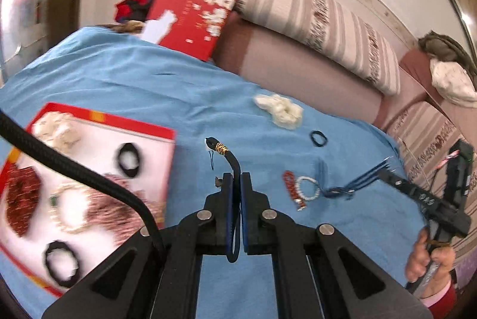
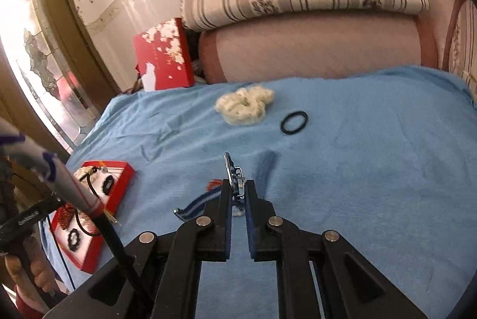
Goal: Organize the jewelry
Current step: 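Carry the striped watch and red beaded bracelet into the tray and open both tools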
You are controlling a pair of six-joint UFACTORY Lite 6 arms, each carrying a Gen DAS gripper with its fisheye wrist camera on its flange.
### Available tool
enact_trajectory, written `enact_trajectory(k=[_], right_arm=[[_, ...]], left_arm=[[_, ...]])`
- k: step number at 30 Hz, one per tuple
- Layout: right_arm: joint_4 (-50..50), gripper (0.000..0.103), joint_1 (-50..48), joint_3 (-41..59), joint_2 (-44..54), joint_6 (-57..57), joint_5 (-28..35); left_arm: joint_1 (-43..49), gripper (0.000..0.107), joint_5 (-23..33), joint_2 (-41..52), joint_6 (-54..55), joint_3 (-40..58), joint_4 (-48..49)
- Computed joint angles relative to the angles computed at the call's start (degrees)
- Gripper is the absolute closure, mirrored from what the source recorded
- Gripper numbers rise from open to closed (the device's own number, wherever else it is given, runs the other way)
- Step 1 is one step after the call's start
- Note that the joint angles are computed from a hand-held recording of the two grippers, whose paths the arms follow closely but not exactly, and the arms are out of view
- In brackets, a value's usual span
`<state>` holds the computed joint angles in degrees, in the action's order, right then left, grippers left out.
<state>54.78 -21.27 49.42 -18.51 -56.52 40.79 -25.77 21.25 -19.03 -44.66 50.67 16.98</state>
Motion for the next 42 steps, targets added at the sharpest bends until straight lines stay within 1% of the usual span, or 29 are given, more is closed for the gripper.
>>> enact_trajectory(k=[1, 5, 8, 11, 13, 15, 17, 21, 25, 28, 32, 37, 39, 42], right_arm=[[-0.9, 0.094, 0.9, 0.2, -0.9, 1.2, -0.1], [-6.2, 0.094, 6.7, 1.9, -5.4, 8.9, -0.9], [-11.4, 0.095, 13.3, 3.5, -8.3, 16.6, -2.4], [-17.4, 0.095, 20.8, 5.6, -9.3, 24.9, -4.0], [-23.2, 0.095, 27.3, 7.7, -9.0, 32.5, -5.7], [-30.5, 0.095, 34.5, 10.6, -7.6, 41.3, -7.5], [-35.6, 0.095, 39.9, 13.8, -5.7, 48.0, -7.9], [-46.4, 0.095, 50.0, 21.6, 0.5, 60.6, -8.9], [-54.2, 0.095, 57.9, 31.9, 10.0, 69.7, -8.6], [-60.4, 0.095, 62.2, 40.0, 18.4, 75.8, -7.7], [-63.2, 0.095, 64.4, 51.5, 30.1, 79.3, -6.4], [-67.3, 0.095, 66.8, 66.8, 43.6, 83.8, -3.7], [-67.3, 0.095, 67.8, 70.2, 48.0, 83.5, -2.8], [-64.5, 0.095, 68.6, 69.0, 52.2, 82.0, -3.8]], left_arm=[[1.2, 0.103, 0.5, -2.3, 2.0, -1.4, -1.5], [9.4, 0.103, 2.7, -11.6, 17.1, -6.6, -14.6], [18.8, 0.103, 5.6, -17.2, 32.3, -9.4, -27.9], [27.6, 0.103, 9.3, -20.6, 43.8, -10.5, -37.4], [32.6, 0.103, 11.6, -21.8, 49.7, -10.7, -41.9], [38.6, 0.103, 14.5, -23.2, 56.4, -10.8, -47.2], [44.3, 0.103, 17.7, -23.9, 62.9, -11.0, -52.6], [51.8, 0.103, 21.7, -23.2, 70.7, -11.4, -58.3], [56.0, 0.103, 22.7, -20.8, 74.8, -12.1, -60.6], [61.3, 0.103, 24.9, -17.4, 79.4, -11.9, -63.8], [69.1, 0.103, 28.1, -12.3, 85.7, -11.4, -68.6], [74.0, 0.103, 30.4, -6.5, 89.0, -10.1, -71.5], [75.0, 0.103, 31.1, -5.4, 89.6, -9.5, -72.4], [73.9, 0.103, 30.0, -5.2, 88.7, -8.8, -72.1]])
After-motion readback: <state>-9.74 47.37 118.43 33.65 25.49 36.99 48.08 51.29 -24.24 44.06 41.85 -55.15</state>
